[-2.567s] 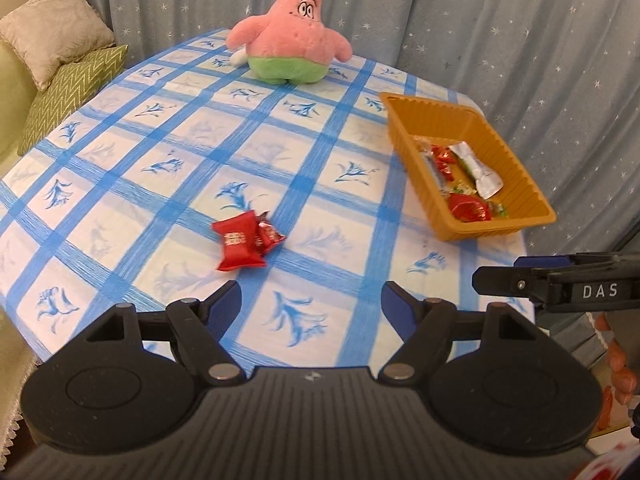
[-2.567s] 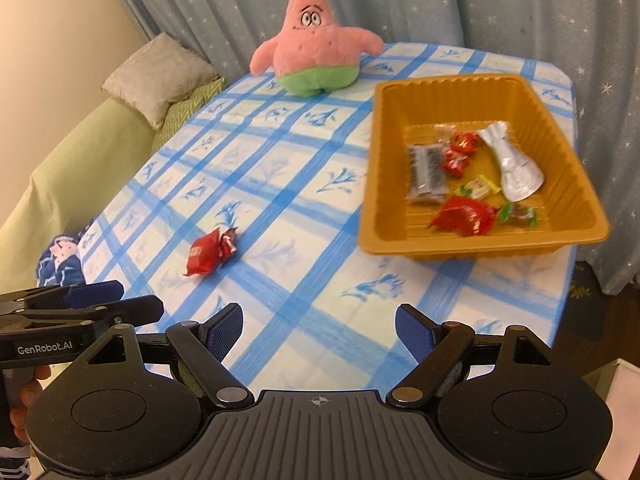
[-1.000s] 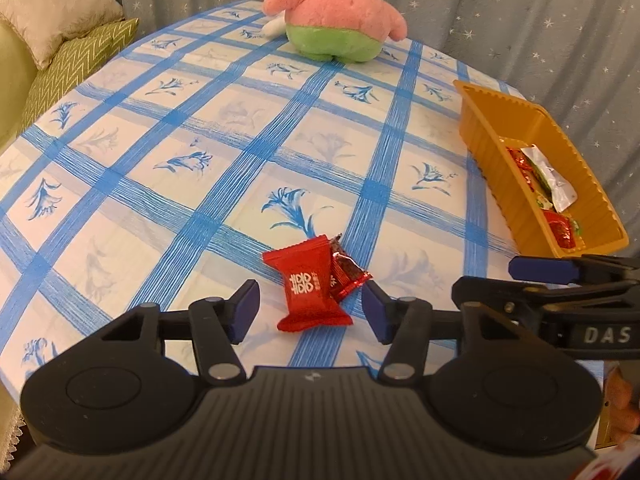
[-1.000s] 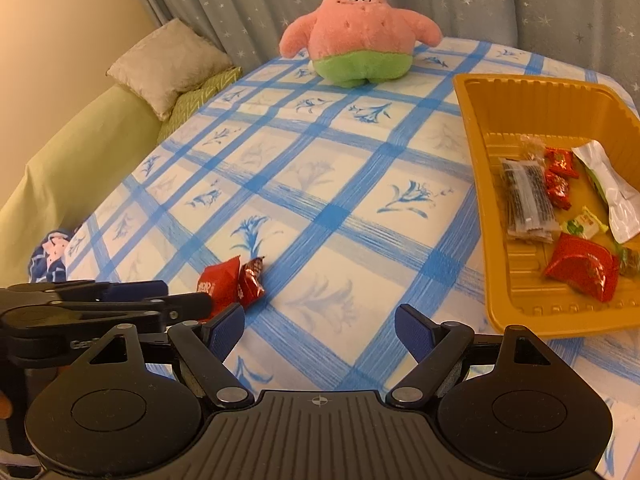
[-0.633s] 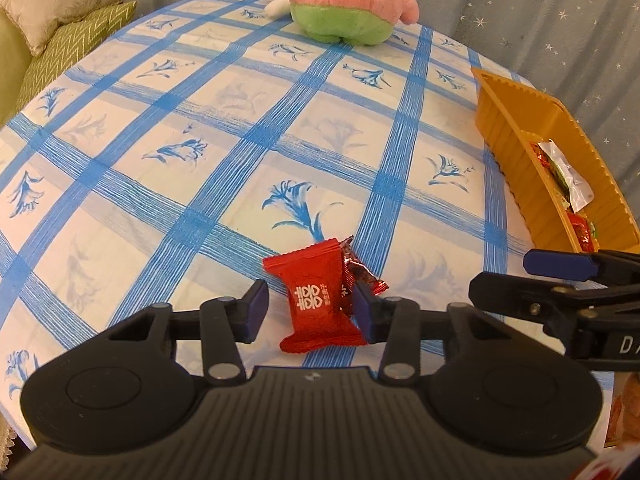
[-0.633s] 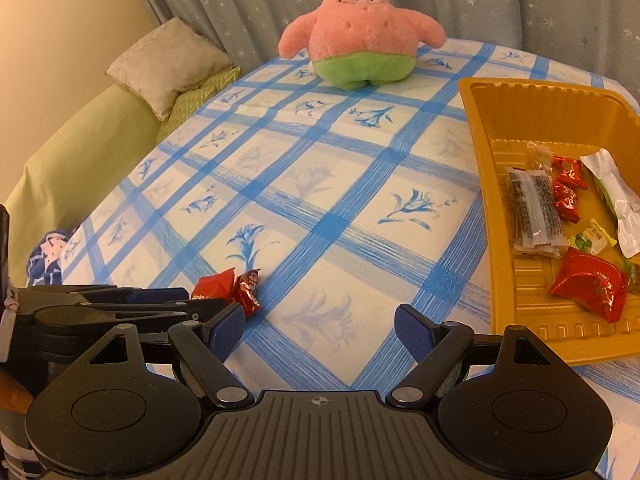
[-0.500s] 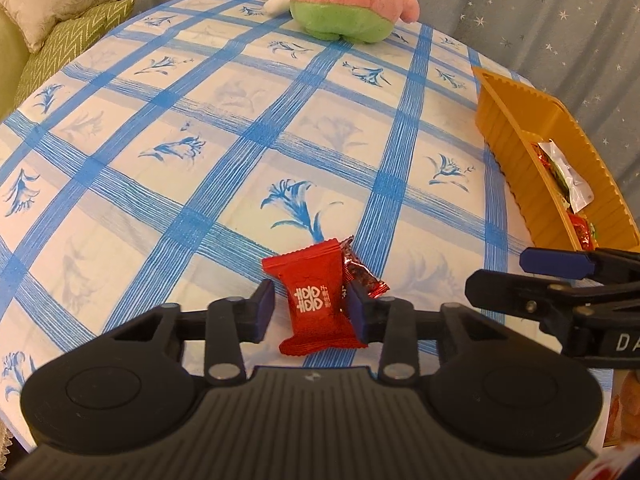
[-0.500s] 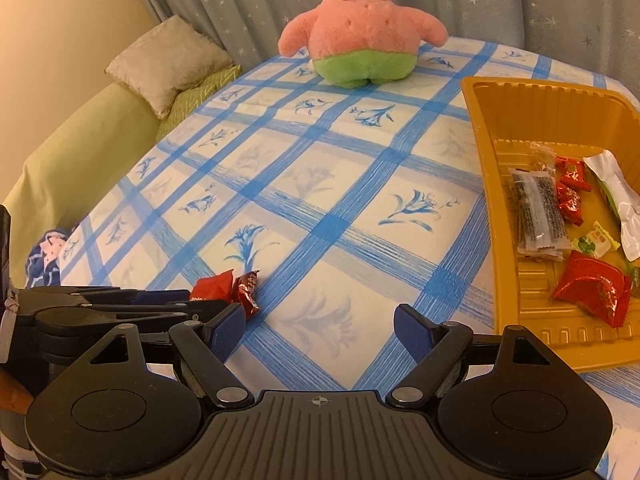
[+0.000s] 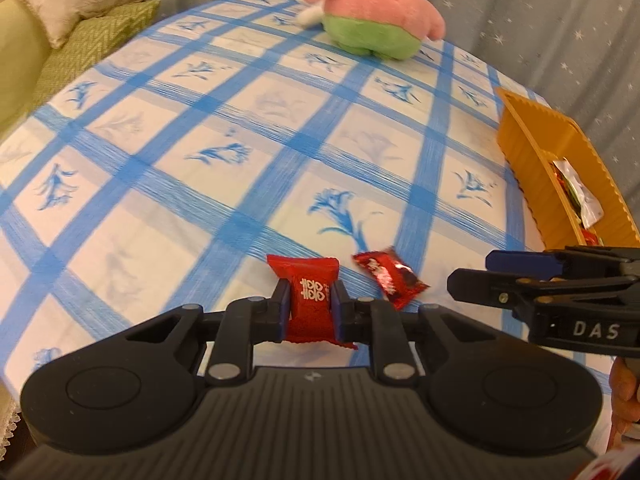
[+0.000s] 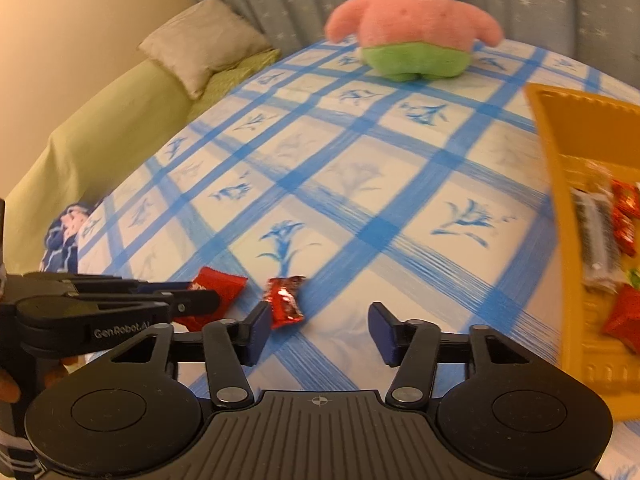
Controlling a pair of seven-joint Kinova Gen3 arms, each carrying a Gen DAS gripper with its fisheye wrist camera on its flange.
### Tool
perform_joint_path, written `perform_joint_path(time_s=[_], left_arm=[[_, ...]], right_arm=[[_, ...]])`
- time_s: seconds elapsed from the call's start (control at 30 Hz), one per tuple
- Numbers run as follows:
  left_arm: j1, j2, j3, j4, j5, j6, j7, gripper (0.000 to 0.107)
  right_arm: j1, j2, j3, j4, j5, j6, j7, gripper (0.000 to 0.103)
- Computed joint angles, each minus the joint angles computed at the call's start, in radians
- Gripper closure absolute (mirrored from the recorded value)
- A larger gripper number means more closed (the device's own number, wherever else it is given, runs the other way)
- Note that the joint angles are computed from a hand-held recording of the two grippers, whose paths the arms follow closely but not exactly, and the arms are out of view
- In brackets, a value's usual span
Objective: Organize snacks
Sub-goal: 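Grasp the large red candy pack with the left gripper while the right gripper grasps the small red-brown pack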
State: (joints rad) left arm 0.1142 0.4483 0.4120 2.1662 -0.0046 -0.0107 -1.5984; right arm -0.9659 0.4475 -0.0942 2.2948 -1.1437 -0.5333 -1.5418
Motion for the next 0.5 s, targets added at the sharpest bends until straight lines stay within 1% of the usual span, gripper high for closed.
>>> perform_joint_path(time_s=[0.1, 0.2, 0.33, 0.43, 0.5], left_arm=[[-0.001, -0.011, -0.016, 0.007, -0.001, -0.007, 0.003, 0.089], [-0.007, -0.013, -0.025, 0.012, -0.003, -0.008, 0.007, 0.089], [-0.011, -0.009, -0.032, 0.015, -0.005, -0.001, 0.01, 0.089], [-0.025, -0.001, -0.021, 0.018, -0.005, 0.001, 0.007, 0.088], [-0.026, 0.001, -0.021, 0.022, -0.004, -0.008, 0.008, 0.088]], right_arm=[[0.017, 0.019, 0.005, -0.028, 0.05, 0.024, 0.017, 0.055], [0.01, 0.04, 0.038, -0.071, 0.056, 0.071, 0.077, 0.056], [-0.015, 0.071, 0.094, -0.128, 0.025, 0.133, 0.175, 0.057], [-0.041, 0.093, 0.137, -0.163, -0.017, 0.171, 0.247, 0.06], [-0.048, 0.105, 0.15, -0.178, -0.036, 0.187, 0.278, 0.061]])
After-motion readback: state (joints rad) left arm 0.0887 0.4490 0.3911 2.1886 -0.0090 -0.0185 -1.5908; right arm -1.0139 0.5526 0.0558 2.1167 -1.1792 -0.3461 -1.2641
